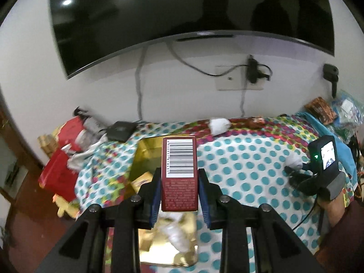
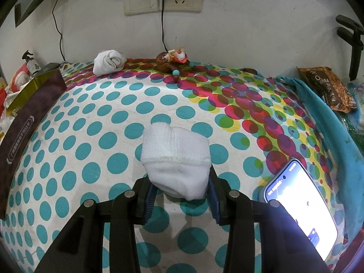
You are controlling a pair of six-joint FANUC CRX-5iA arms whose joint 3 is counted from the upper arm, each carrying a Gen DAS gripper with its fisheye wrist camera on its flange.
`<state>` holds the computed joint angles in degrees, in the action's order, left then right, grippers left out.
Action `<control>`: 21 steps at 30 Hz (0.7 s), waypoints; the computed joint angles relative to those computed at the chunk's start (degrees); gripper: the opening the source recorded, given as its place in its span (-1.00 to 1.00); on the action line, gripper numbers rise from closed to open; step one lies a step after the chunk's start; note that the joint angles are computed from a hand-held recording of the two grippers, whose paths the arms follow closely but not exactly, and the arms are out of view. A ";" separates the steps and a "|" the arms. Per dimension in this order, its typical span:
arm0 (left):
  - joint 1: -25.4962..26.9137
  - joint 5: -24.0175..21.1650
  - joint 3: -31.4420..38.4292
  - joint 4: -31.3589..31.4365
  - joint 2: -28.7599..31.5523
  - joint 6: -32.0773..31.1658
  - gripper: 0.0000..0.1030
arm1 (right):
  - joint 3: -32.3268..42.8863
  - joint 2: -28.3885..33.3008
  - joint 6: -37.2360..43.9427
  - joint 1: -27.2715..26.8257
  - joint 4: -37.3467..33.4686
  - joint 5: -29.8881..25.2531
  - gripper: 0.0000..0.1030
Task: Organize objects
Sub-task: 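Carry the red box into the gold tray and release it with the left tool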
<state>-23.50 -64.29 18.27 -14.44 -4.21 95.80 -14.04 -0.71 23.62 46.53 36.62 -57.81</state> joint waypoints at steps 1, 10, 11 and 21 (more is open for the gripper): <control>0.97 -0.14 -0.56 0.32 -0.70 -0.33 -0.42 | 0.02 0.02 -0.01 0.03 0.02 -0.04 -0.28; 13.93 0.70 -9.63 14.57 -6.13 -4.78 -0.42 | -0.07 -0.04 0.03 -0.06 -0.03 0.11 -0.26; 14.62 0.76 -10.35 15.97 -6.15 -5.22 -0.42 | -0.08 -0.02 -0.03 -0.02 0.02 0.09 -0.26; 13.20 0.45 -13.08 16.08 -4.44 -4.07 -0.42 | -0.21 0.02 -0.13 0.06 0.22 0.04 -0.26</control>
